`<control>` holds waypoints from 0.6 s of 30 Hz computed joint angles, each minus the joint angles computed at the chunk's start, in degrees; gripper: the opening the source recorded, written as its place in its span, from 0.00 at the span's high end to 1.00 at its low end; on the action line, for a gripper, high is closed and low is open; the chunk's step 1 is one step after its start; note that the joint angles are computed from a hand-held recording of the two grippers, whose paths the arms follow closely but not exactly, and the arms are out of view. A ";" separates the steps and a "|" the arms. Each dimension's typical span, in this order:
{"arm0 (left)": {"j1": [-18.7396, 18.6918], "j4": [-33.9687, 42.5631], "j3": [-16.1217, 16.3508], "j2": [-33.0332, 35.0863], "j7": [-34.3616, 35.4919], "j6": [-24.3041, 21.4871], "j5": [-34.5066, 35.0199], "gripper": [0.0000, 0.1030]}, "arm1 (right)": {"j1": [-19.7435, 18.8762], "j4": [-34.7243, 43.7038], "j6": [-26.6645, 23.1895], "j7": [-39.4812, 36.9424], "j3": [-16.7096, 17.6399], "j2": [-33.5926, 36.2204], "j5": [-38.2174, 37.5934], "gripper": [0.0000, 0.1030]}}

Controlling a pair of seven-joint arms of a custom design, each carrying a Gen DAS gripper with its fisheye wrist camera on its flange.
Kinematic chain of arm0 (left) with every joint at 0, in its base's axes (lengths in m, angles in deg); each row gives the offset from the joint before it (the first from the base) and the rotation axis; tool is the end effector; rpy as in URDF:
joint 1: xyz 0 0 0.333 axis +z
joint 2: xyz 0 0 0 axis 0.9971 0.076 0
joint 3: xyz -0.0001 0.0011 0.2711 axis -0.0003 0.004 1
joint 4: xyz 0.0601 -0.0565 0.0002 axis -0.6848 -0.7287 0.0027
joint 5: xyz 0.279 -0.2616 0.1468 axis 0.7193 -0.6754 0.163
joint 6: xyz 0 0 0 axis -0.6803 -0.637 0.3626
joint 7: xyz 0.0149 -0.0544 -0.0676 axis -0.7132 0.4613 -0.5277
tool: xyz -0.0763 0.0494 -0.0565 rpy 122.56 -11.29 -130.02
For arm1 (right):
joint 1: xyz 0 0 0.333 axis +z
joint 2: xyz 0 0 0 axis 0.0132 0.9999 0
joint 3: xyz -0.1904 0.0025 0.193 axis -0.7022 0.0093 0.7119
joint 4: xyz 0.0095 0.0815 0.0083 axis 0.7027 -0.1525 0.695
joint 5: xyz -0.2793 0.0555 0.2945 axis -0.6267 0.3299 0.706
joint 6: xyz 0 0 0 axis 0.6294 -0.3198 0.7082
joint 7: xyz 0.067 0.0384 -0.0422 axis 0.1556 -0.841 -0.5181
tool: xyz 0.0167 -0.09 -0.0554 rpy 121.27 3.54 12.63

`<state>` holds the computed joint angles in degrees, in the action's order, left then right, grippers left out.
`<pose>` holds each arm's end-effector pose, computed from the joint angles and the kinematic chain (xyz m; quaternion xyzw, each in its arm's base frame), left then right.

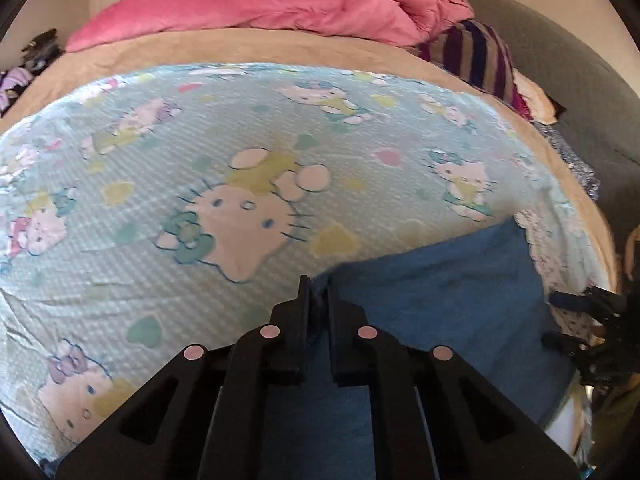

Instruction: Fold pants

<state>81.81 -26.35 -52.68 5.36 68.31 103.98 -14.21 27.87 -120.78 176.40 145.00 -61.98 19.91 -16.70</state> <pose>0.6028 -0.1665 0.4478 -0.3130 0.9003 -0.3022 0.0119 0.3336 0.3472 0.4371 -0.5332 0.7928 -0.1954 0.2214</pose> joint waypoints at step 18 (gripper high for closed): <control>-1.74 -15.56 3.06 -14.10 8.28 5.05 -4.87 0.78 | -9.27 -7.58 10.74 -6.36 -6.75 -5.29 3.64 0.47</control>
